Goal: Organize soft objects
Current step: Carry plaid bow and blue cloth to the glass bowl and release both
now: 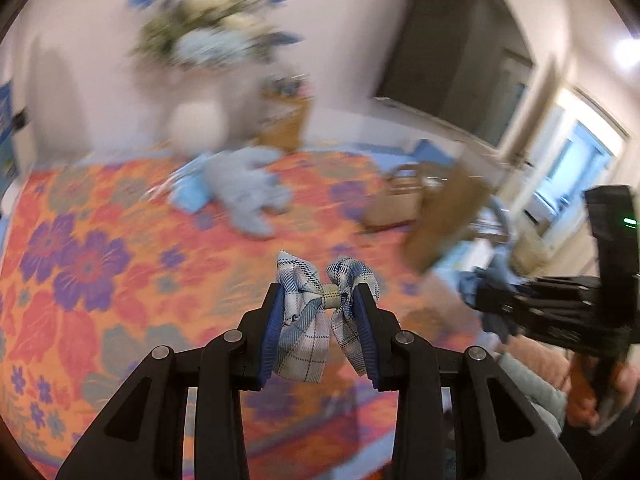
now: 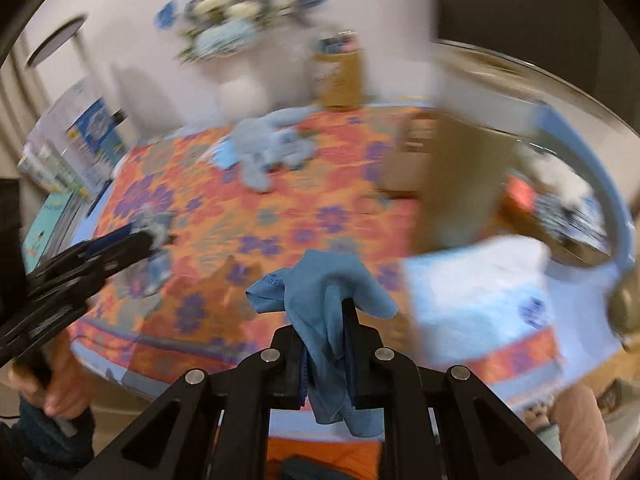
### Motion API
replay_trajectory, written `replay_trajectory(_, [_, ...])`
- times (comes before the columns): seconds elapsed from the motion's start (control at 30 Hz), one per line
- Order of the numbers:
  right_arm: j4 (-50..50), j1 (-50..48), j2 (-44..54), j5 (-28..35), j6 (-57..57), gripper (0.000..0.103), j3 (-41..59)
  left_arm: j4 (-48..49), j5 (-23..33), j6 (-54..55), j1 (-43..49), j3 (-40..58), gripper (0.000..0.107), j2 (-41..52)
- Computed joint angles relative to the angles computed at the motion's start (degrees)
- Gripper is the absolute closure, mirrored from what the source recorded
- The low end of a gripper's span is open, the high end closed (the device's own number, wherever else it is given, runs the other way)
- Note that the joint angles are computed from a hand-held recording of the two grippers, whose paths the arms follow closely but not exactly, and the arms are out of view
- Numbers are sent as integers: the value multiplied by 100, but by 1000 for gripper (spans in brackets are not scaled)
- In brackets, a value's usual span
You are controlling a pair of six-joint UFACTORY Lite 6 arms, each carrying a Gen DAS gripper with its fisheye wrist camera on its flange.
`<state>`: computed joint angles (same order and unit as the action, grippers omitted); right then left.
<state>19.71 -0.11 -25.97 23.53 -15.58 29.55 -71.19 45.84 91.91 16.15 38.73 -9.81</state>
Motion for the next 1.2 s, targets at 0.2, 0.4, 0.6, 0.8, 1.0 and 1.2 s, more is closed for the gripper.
replay_trajectory(0.2, [1200, -2464, -833, 1041, -2210, 90, -69, 688, -87, -1432, -1712, -214, 75, -1293])
replay_trajectory(0.4, [2440, -4803, -217, 1866, -4112, 90, 889, 1247, -746, -3253, -3955, 825, 75, -898])
replay_trajectory(0.6, [3146, -5640, 1386, 2251, -4666, 90, 2477, 2184, -1660, -5159, -5631, 2714, 75, 617])
replay_trajectory(0.8, [3166, -5734, 3767, 2435, -3779, 90, 4956, 4813, -2258, -8516, -6393, 5374, 75, 2793])
replay_trajectory(1.0, [2691, -5581, 5795, 2776, -2532, 90, 7121, 6430, -1419, -10461, -6577, 8068, 75, 4870])
replay_trajectory(1.2, [2423, -5460, 6971, 3197, -1865, 84, 8459, 7448, -335, -11390, -6677, 10971, 71, 6889])
